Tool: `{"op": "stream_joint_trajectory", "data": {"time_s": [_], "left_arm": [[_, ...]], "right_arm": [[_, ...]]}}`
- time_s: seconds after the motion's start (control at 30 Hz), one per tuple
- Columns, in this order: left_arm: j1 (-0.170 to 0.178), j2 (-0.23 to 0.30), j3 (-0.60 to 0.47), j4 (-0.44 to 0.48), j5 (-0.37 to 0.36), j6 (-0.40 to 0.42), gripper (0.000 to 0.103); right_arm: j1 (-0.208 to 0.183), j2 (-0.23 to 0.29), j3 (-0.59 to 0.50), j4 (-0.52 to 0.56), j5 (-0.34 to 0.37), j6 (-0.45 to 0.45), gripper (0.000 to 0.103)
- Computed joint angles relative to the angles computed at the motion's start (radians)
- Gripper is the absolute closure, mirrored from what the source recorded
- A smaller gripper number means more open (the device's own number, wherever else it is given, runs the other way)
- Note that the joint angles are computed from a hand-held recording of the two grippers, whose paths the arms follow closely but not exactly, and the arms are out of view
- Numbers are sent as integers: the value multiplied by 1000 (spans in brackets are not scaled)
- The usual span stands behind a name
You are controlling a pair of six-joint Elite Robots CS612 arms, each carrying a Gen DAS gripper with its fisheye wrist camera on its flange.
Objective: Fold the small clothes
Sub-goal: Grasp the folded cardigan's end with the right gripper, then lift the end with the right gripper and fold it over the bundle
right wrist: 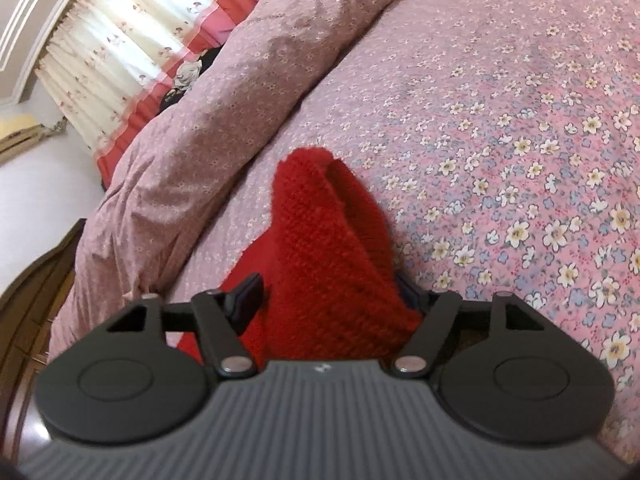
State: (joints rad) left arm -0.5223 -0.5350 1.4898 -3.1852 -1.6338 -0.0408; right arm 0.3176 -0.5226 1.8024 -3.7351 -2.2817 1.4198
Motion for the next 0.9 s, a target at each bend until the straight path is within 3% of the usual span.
{"op": "stream_joint_trajectory", "data": {"time_s": [0.13, 0.23, 0.6, 0.8, 0.9], "left_arm": [[1, 0, -1, 1, -2, 3, 37], [3, -3, 1, 3, -9, -3, 37], [6, -14, 7, 5, -23, -13, 37], [12, -21, 18, -20, -42, -5, 37], [18, -22, 21, -24, -40, 3, 37]], "right_arm": [[6, -3, 1, 17, -25, -39, 57], [13, -6, -4, 24, -49, -74, 62], [15, -39, -12, 49, -57, -207, 66], [25, -52, -57, 18, -70, -376, 67], [39, -45, -109, -7, -79, -515, 68]]}}
